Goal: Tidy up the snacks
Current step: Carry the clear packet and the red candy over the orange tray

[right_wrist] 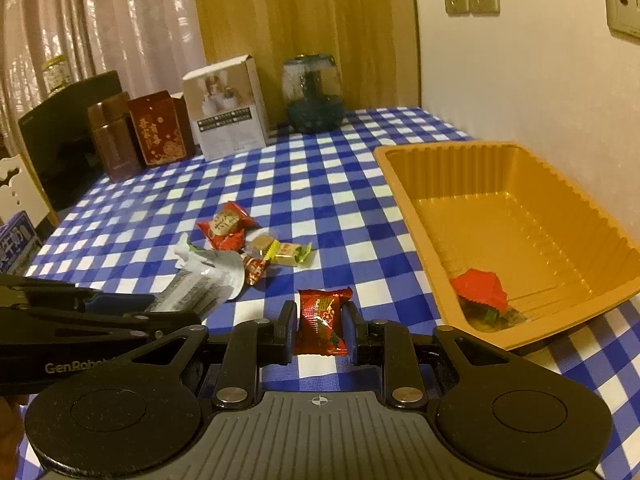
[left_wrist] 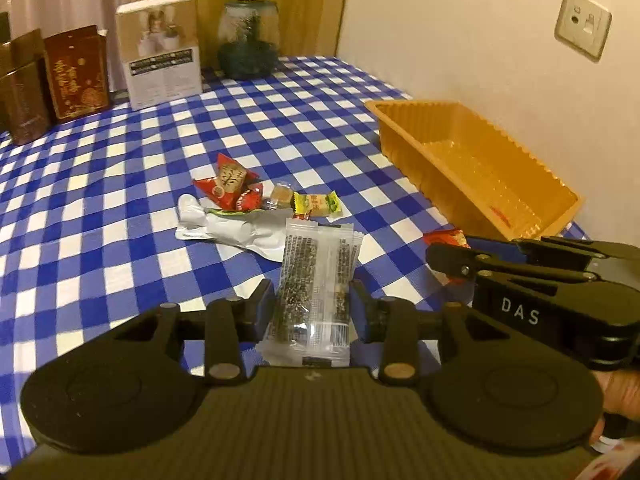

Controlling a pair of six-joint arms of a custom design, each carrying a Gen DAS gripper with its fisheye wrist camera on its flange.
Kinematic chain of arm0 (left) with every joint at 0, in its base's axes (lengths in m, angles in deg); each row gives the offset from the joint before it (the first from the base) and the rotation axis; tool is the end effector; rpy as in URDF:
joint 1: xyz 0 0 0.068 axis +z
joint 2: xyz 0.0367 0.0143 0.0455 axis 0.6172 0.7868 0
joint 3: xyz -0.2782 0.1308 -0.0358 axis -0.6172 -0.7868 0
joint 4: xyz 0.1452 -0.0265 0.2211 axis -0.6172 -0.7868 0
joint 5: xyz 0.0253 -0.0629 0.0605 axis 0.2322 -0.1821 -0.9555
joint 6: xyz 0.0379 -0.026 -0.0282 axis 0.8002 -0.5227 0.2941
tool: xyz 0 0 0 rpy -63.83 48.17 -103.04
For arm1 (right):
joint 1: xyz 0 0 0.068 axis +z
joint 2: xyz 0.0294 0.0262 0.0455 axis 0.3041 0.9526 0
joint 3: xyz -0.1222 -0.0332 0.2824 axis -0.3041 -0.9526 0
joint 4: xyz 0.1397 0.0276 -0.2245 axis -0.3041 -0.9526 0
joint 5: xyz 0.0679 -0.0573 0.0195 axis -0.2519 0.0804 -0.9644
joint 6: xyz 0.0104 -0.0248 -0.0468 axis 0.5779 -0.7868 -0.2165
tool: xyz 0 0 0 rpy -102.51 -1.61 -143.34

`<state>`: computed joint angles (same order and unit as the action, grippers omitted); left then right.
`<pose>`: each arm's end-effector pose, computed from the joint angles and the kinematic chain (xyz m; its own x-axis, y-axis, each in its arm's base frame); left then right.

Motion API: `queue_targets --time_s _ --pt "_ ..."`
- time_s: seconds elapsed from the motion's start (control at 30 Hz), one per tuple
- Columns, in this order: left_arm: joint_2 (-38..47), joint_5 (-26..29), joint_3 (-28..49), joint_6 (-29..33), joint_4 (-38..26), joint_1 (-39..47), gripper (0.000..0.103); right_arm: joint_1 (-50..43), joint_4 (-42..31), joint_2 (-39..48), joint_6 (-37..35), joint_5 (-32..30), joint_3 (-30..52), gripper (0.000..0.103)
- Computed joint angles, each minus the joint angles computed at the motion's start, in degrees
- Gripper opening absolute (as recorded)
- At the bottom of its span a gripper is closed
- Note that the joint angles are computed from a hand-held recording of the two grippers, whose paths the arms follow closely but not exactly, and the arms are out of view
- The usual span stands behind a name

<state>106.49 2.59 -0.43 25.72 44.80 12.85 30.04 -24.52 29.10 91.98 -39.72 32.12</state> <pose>0.2916 -0.1361 0.1442 -0.7068 0.1115 -0.6986 0.2658 0.9570 -0.1162 0.2813 0.0644 0.1287 -0.6225 0.0282 -0.7821 -0.1791 0.9677 0.1775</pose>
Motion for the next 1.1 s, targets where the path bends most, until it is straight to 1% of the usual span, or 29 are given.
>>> queue_targets --time_s 0.2,0.33,0.5,0.67,0.93,1.1 --pt "-5.15 -3.93 -3.87 -5.57 0.14 -2.90 0.036 -1.81 0.08 -5.17 -1.34 -1.28 -4.20 0.024" --pt "-8.27 -6.88 -5.02 -9.55 -1.27 -6.28 0.036 -3.80 -0.86 -9.44 -2.27 -2.34 -7.32 0.024" --pt "-11.23 -11.16 -4.92 -14.05 -4.16 -11.52 0.036 -7.32 -4.03 -16.10 -3.03 -4.41 -10.69 0.024" --pt "-12.78 -15.16 -3.41 -17.75 -7.71 -16.51 0.036 -10.84 -8.74 -23.58 -4.24 -6.98 -12.82 0.024" --pt "-14.05 -18.93 -0.67 -20.89 -11.98 -21.31 0.036 -16.99 -16.23 -31.55 -6.34 -10.87 -12.78 0.024" --pt "-14.13 -20.27 0.45 -21.95 -13.35 -23.09 0.036 -19.82 -18.58 -33.89 -7.37 -12.56 -12.19 0.024"
